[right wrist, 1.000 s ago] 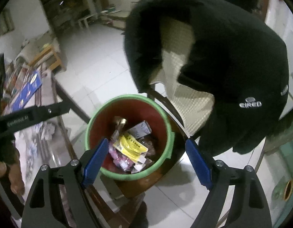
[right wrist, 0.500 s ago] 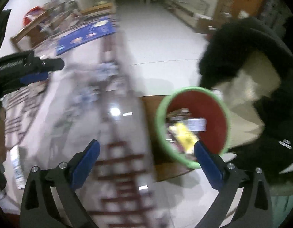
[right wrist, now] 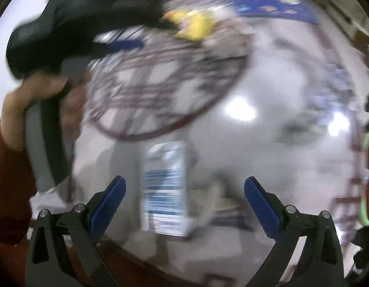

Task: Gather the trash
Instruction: 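Grasp the white milk carton with right tool while left tool grasps crumpled paper ball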

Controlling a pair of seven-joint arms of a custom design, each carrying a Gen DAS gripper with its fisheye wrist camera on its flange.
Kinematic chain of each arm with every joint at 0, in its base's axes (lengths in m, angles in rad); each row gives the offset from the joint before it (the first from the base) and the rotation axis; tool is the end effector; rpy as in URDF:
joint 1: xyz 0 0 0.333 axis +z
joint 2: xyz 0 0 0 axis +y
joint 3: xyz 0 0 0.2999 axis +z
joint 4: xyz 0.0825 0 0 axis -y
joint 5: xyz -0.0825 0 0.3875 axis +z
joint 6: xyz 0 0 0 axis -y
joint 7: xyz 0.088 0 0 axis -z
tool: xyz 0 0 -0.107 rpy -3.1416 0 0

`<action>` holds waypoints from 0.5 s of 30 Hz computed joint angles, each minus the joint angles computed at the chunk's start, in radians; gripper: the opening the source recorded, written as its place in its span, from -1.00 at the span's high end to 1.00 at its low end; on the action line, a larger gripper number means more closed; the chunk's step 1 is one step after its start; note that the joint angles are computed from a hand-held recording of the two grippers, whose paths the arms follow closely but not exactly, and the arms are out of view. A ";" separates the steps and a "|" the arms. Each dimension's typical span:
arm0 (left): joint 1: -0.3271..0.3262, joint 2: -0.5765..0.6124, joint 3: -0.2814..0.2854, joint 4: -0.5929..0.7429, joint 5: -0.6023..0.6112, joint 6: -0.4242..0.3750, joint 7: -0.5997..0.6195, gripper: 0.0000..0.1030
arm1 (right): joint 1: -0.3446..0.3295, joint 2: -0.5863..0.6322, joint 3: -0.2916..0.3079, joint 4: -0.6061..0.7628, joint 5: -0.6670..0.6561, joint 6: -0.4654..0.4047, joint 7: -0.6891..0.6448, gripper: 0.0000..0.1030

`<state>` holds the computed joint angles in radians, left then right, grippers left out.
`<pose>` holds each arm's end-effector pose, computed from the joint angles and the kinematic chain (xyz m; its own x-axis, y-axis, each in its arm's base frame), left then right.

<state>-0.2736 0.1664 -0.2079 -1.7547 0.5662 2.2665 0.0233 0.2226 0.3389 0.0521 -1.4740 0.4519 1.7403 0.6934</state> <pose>0.5798 -0.2791 0.4942 0.6364 -0.7303 0.2483 -0.5733 -0.6631 -0.4813 0.6216 0.2118 0.4723 0.8395 -0.4156 -0.3500 -0.5172 -0.8085 -0.2806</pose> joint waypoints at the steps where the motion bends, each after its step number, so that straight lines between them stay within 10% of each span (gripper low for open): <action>1: 0.005 -0.017 0.002 -0.025 0.003 0.013 0.015 -0.18 | 0.013 -0.016 0.006 -0.032 -0.012 0.006 -0.004 -0.86; 5: 0.025 -0.038 0.001 -0.071 -0.005 0.071 0.118 -0.18 | 0.071 -0.061 0.015 -0.140 -0.091 0.090 0.011 -0.55; 7: 0.033 -0.022 -0.001 -0.061 -0.021 0.091 0.197 -0.18 | 0.090 -0.073 0.014 -0.174 -0.132 0.119 0.035 -0.05; 15: 0.032 0.134 0.006 0.110 -0.041 0.099 0.448 -0.18 | 0.071 -0.069 0.007 -0.161 -0.080 0.109 0.105 -0.05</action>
<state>-0.2413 0.3006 -0.2022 -1.6450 0.5248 2.3652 0.4712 0.2940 0.2697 0.0595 -1.6350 0.3722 1.8489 0.7984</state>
